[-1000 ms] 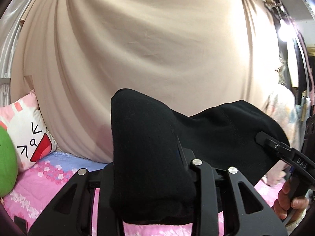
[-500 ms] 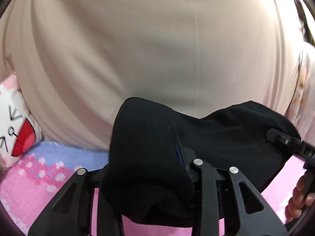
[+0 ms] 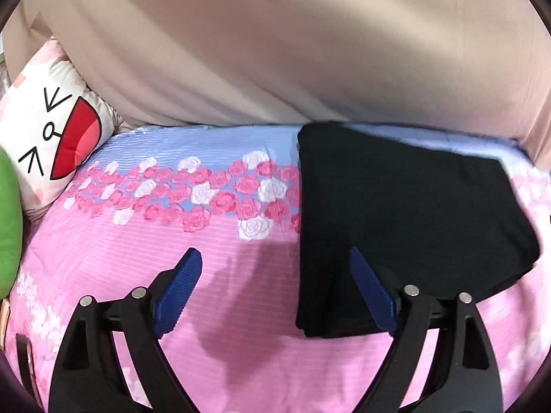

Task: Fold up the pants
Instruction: 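Lower the folded pants onto the bed with both grippers and release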

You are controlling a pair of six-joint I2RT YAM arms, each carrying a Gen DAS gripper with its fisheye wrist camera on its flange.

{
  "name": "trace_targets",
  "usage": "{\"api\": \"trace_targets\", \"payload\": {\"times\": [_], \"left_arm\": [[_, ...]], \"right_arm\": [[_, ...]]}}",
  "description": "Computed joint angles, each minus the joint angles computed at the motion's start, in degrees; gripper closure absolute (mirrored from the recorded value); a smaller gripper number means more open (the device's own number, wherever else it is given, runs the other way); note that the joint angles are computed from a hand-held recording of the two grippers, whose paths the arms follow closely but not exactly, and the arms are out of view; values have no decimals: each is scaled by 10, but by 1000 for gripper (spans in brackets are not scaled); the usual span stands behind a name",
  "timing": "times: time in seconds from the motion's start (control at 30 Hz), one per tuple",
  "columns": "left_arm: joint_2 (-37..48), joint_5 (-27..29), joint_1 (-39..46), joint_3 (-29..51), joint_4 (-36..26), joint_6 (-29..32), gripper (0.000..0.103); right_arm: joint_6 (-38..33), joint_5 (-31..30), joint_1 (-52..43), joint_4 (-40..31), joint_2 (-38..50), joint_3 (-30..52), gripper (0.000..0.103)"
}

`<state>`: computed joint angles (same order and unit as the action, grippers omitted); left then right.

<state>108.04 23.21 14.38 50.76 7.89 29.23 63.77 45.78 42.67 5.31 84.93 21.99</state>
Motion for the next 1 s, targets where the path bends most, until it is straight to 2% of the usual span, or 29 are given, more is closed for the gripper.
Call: {"api": "trace_targets", "payload": {"times": [0.03,0.07,0.13,0.2,0.23,0.3,0.33,0.37,0.43,0.47,0.5,0.53,0.57,0.6,0.67,0.73,0.8,0.93,1.0], "left_arm": [[-12,10,-1,3,-23,-5,18],[-23,23,-11,3,-44,-7,18],[-20,-6,-44,-7,-26,-22,18],[10,-62,-86,-5,1,-34,18],[39,-89,-104,8,-2,-38,18],[79,-100,-114,28,-1,-59,16],[77,-101,-117,21,12,-69,14],[74,-104,-117,18,18,-69,13],[74,-102,-116,23,12,-68,13],[78,-100,-114,30,7,-68,13],[81,-99,-114,33,6,-68,13],[82,-98,-113,33,6,-68,13],[81,-97,-112,33,5,-66,13],[75,-99,-110,29,5,-63,13],[59,-103,-108,12,16,-59,14],[43,-95,-102,-1,12,-52,15],[27,-86,-93,-16,16,-47,15],[-19,-64,-63,-68,39,-32,14],[-47,-46,-44,-97,49,-20,15]], "right_arm": [[-33,-24,0,2,-4,20,79],[-53,-43,-3,23,4,30,84],[-110,-101,-26,82,53,57,89],[-136,-119,-65,46,160,130,92],[-148,-137,-93,41,208,145,100],[-133,-139,-102,119,217,105,100],[-110,-154,-103,101,189,95,100],[-84,-139,-84,64,157,94,98],[-82,-85,-36,31,118,92,98],[-75,-59,-22,-1,129,109,97],[-72,-59,-28,-22,156,126,96],[-77,-82,-48,-22,196,139,94],[-81,-104,-63,8,210,127,94],[-62,-90,-55,12,196,116,94],[-25,-76,-22,-33,144,112,94],[-6,-46,21,-41,107,101,94],[34,-29,55,-77,104,108,94],[64,-36,74,-65,126,104,93],[88,-32,94,-80,127,108,93]]}}
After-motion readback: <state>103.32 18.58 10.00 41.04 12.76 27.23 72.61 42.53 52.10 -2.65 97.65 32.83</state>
